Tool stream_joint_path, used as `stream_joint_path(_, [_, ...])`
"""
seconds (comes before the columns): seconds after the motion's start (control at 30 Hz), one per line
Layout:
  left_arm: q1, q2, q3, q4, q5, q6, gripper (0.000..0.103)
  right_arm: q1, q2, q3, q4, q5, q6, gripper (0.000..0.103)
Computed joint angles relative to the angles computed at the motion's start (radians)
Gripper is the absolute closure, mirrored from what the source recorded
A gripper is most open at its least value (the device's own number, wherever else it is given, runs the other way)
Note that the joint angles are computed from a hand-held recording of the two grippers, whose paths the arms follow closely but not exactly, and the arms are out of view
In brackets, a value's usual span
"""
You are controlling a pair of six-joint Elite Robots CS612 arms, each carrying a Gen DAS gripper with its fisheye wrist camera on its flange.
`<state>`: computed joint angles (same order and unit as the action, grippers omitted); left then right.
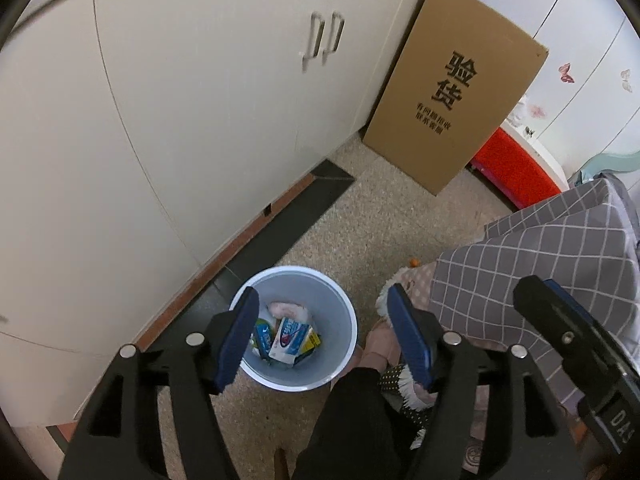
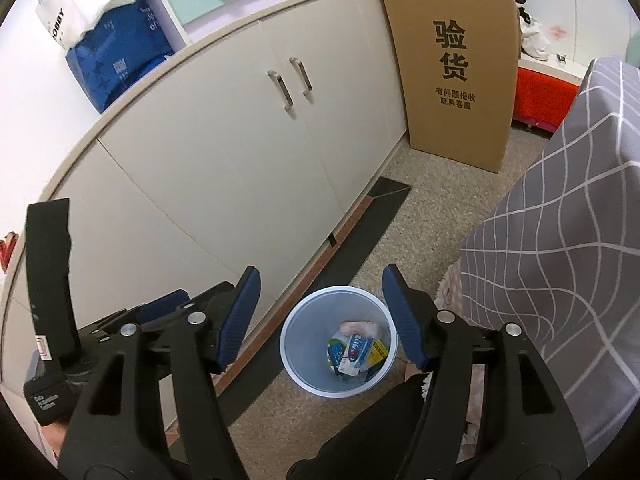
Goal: Collect trash
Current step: 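Carry both items to the wastebasket and open both tools over it, then move both tools back over the table toward the yellow bag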
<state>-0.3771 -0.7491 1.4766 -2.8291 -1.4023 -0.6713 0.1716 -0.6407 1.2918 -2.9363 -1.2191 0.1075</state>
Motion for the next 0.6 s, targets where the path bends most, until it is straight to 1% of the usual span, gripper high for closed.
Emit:
stream_joint_path(0.1, [-0.009,-0.026,0.025,-0.037,0.021,-0.005,0.036,-0.002,-0.015,0.014,-0.024,0.009,0.006,0.040])
stream_joint_path(0.2, [-0.022,-0.056,0.059,-0.084,0.053,-0.011,0.035,-0.009,-0.040,0.044,-0.064,0.035,0.013,0.040])
stream_joint_path(0.37, [-0.051,-0.103,0.099,-0.148,0.110,-0.014,0.034,-0.029,-0.094,0.110,-0.170,0.075,0.034,0.040])
stream_joint_path(0.47, [-0.077,-0.128,0.111,-0.186,0.147,0.007,0.031,-0.047,-0.131,0.156,-0.239,0.084,0.054,0.039])
stream_joint_path(0.6, [-0.110,-0.141,0.101,-0.213,0.151,0.047,0.029,-0.079,-0.171,0.210,-0.305,0.068,0.068,0.038])
